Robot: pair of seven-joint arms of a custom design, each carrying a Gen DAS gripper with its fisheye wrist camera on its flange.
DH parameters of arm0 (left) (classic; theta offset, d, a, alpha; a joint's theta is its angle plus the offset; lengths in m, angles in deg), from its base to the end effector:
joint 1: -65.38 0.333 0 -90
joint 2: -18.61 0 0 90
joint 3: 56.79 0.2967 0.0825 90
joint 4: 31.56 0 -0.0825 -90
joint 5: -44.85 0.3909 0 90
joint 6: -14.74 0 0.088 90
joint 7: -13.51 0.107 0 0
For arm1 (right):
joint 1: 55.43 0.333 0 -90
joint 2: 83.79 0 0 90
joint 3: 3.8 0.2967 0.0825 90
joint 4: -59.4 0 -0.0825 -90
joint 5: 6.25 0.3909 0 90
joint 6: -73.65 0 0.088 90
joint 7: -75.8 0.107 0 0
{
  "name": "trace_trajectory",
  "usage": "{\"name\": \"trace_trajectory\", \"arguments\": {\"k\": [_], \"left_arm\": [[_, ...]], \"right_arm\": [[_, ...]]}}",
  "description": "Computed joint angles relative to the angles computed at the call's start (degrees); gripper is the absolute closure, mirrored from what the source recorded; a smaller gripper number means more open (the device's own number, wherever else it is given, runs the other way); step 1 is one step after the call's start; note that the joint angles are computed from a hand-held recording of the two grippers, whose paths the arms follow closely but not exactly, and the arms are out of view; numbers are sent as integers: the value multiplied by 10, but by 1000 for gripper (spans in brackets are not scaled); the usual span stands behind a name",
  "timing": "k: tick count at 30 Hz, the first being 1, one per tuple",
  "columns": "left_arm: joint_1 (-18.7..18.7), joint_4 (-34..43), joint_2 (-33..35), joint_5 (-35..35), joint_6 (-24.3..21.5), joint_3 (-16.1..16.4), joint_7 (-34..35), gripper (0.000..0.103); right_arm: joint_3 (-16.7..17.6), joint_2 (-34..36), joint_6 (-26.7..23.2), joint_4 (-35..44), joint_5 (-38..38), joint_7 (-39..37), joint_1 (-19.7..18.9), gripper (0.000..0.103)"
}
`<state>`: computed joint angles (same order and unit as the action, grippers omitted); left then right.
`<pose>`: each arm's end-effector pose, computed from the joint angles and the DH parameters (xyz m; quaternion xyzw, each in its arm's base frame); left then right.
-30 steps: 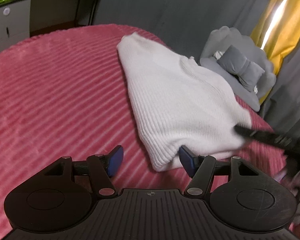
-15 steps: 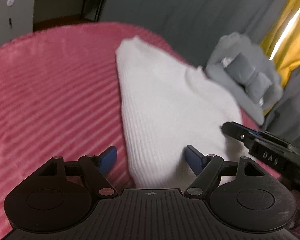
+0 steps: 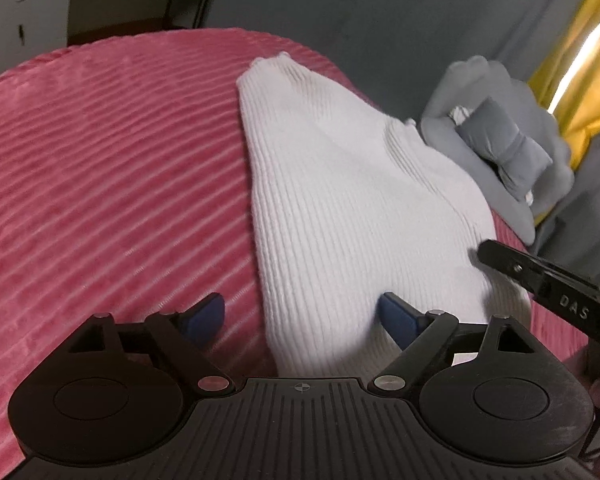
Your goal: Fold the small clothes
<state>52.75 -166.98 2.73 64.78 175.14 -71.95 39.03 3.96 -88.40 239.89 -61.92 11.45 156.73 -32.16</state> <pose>0.4460 -0.2601 0.4879 -0.7597 0.5387 -0.3367 0.1387 0.5072 0.2860 0.5281 -0.7641 0.4860 -0.1565 0.3942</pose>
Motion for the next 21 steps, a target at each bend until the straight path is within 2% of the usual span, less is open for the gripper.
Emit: {"name": "trace_trajectory", "arguments": {"k": [2, 5, 7, 10, 12, 13, 15, 18, 21], "left_arm": [[4, 8, 4, 10, -8, -4, -2, 14], [1, 11, 6, 6, -12, 1, 5, 13], [-1, 15, 6, 2, -20, 3, 11, 13], [11, 21, -3, 27, -29, -7, -6, 15], [28, 25, -6, 63, -27, -17, -31, 14], [33, 30, -2, 72, -26, -17, -40, 14], [40, 48, 15, 83, -35, -18, -60, 14], [26, 58, 45, 45, -15, 5, -45, 14], [9, 55, 74, -21, 23, 27, -8, 7]], "right_arm": [[1, -2, 12, -8, -10, 6, -3, 95], [8, 11, -5, -1, -90, 60, -16, 95], [6, 18, -2, 0, -105, 60, -16, 95], [2, 22, -18, 13, -102, 61, -13, 95], [1, 22, -9, 19, -84, 49, -9, 95], [1, 24, -1, 23, -81, 52, -9, 90], [2, 39, 9, 39, -124, 94, -12, 83], [-3, 71, 10, 72, -194, 149, -8, 83], [-21, 103, -21, 104, -268, 185, 7, 82]]}}
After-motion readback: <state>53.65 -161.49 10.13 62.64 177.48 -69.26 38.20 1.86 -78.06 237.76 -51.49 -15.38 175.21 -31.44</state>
